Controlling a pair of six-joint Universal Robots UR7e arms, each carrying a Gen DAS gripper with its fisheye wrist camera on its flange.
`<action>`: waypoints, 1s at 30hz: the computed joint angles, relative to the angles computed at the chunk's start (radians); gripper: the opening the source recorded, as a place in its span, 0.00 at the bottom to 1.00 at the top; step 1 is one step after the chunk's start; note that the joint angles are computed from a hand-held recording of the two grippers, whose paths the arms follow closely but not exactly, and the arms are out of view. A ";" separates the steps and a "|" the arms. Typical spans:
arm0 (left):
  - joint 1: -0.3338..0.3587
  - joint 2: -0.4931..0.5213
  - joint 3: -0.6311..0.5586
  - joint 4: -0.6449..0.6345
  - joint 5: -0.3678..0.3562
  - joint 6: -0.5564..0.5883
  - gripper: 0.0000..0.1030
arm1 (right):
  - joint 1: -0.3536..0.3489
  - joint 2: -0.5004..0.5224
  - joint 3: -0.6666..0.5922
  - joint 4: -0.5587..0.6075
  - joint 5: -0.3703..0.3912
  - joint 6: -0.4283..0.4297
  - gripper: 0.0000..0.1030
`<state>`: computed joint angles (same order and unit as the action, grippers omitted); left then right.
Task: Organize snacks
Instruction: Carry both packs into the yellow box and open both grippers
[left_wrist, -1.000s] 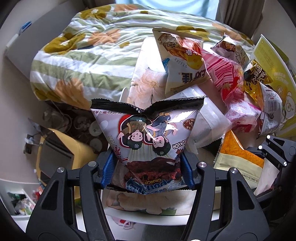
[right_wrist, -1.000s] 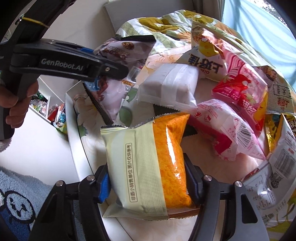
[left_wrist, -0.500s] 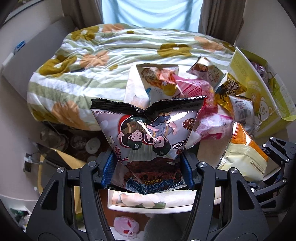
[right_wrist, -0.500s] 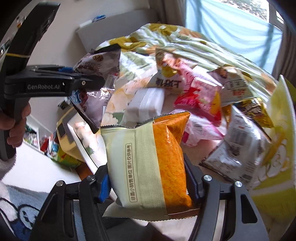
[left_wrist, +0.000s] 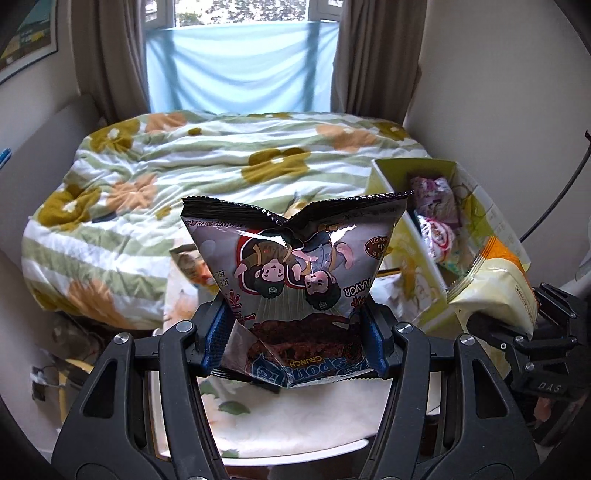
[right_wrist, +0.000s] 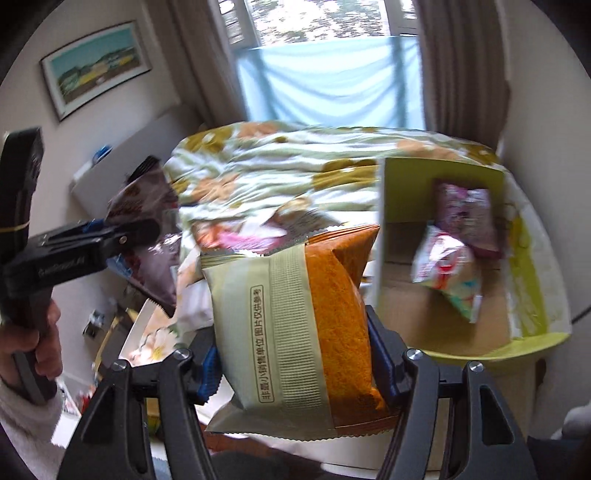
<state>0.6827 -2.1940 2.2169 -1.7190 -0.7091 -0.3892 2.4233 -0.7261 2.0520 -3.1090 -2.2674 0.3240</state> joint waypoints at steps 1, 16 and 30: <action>-0.024 0.023 0.006 -0.013 -0.002 -0.029 0.55 | -0.010 -0.026 0.018 -0.003 -0.019 0.004 0.60; -0.067 0.590 0.044 -0.544 -0.122 -0.088 0.55 | -0.198 -0.352 0.202 -0.032 -0.111 -0.116 0.60; -0.040 0.734 0.033 -0.468 -0.137 -0.189 1.00 | -0.336 -0.421 0.237 0.003 0.019 -0.129 0.60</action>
<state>0.6428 -1.4601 2.2498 -2.1868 -0.8466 -0.5787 2.0876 -1.1474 2.2891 -3.1061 -2.2481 0.1951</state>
